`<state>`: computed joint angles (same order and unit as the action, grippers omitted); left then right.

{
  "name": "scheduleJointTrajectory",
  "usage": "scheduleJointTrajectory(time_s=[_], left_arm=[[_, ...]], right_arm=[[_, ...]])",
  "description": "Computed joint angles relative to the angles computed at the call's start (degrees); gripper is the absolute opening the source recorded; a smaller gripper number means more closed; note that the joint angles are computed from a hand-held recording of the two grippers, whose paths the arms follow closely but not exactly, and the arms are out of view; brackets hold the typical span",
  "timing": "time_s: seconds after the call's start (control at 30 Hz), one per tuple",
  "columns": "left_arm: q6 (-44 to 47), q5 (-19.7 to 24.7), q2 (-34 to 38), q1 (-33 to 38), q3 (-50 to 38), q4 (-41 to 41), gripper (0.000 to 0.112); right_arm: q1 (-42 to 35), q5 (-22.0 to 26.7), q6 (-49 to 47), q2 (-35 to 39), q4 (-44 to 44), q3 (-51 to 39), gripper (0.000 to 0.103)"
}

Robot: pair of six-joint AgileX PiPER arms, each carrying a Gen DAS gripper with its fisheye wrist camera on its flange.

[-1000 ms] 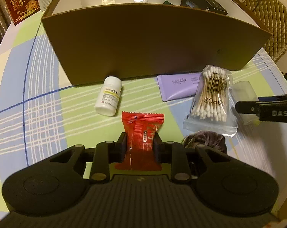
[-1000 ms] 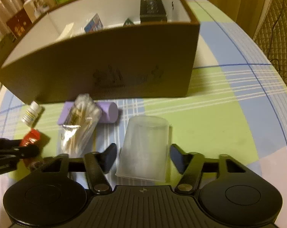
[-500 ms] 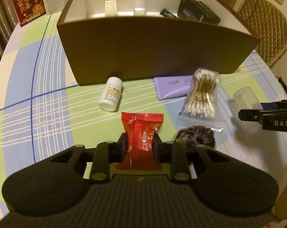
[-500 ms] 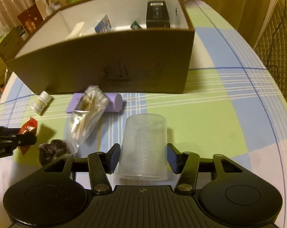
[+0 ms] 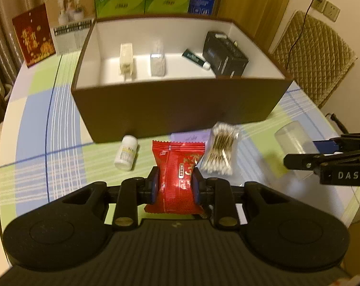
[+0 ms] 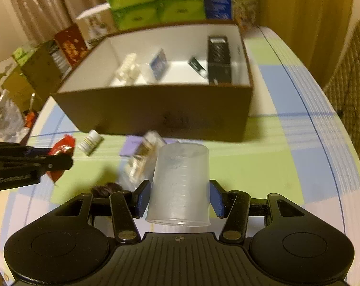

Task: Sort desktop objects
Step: 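Carry the candy and cup into the brown box and open both tools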

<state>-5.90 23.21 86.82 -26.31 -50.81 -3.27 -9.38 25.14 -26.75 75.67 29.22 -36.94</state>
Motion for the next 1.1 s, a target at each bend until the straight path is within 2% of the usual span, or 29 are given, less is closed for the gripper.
scheduleJointTrajectory(time_s=[0.3,0.5,0.8,1.1], left_arm=[[-1.2,1.4,-1.1,0.3,-5.9,2.6,0.023],[2.1,3.3,2.6,2.4,-13.8,2.0,0.023],[7.8,10.3,16.0,6.5,-32.2,-1.6,0.023],[8.0,20.8,30.9,7.6,-49.6,-1.1,0.023]], right_arm=[[-0.1,3.7,-8.2,1.8,8.3,-7.4,0.05],[0.7,5.2,-9.1,6.9,9.6,-16.4,0.05],[2.3,8.0,-2.3,20.1,4.7,-33.7,0.05],[4.7,13.5,10.6,34.4,-9.3,-49.4,0.05]])
